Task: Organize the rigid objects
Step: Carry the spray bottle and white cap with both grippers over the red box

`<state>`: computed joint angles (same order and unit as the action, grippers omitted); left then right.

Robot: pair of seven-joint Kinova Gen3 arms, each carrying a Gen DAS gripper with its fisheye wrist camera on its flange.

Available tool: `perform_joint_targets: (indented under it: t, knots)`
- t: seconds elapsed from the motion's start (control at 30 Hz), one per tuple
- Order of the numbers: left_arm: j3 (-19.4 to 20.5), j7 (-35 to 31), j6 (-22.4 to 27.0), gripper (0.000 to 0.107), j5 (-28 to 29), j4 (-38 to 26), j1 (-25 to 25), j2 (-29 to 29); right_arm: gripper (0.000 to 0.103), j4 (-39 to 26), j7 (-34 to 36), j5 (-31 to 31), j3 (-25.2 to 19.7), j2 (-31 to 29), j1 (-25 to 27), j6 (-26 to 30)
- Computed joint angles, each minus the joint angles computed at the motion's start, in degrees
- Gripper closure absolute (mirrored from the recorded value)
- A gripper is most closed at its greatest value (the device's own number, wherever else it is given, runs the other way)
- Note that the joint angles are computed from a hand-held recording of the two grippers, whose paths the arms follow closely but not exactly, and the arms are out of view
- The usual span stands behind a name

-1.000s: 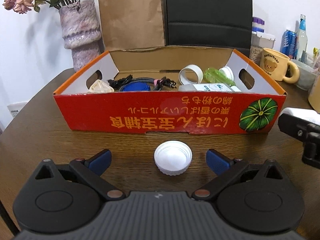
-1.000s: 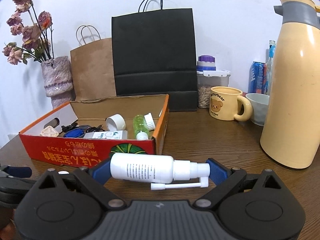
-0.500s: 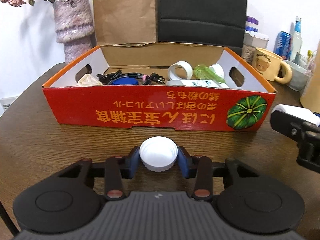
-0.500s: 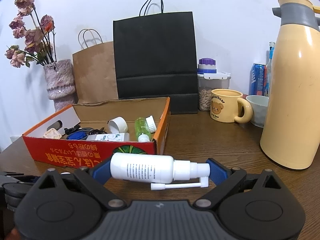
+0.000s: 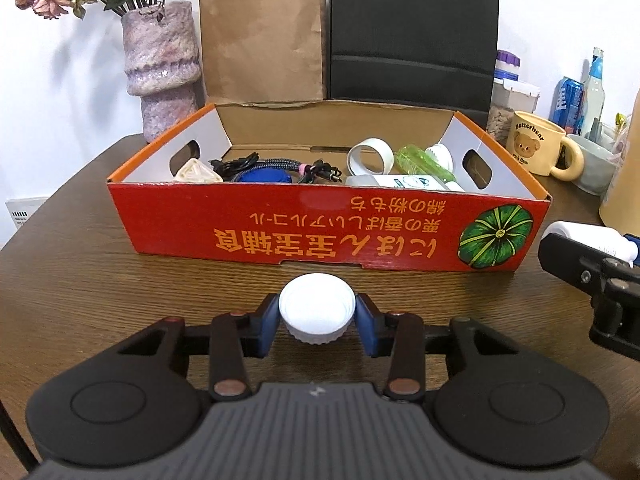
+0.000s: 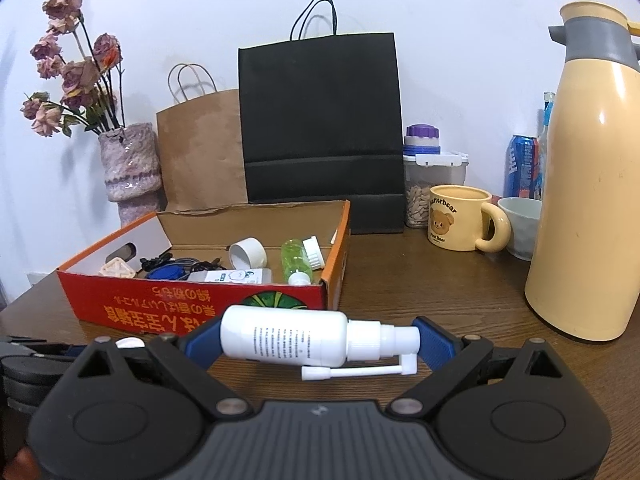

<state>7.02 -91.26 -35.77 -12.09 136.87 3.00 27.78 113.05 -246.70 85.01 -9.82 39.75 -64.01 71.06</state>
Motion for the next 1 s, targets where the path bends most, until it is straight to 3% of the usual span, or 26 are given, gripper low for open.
perform_joint_targets:
  t: [0.23,0.5,1.0]
  knots:
    - [-0.4,-0.37,-3.88,0.066,-0.79,2.87,-0.7,-1.68,0.005,0.29,-0.49,0.15,-0.22,-0.56,-1.36,2.12]
    - [0.03,2.63,-6.28,0.066,-5.4,4.5,-4.19,-4.19,0.005,-0.89,0.43,-0.48,-0.25,-0.66,-2.76,5.19]
    - [-0.65,7.6,-9.73,0.066,-12.35,4.08,-8.86,-6.37,0.005,-5.33,4.01,0.83,1.05,-0.21,-3.02,6.81]
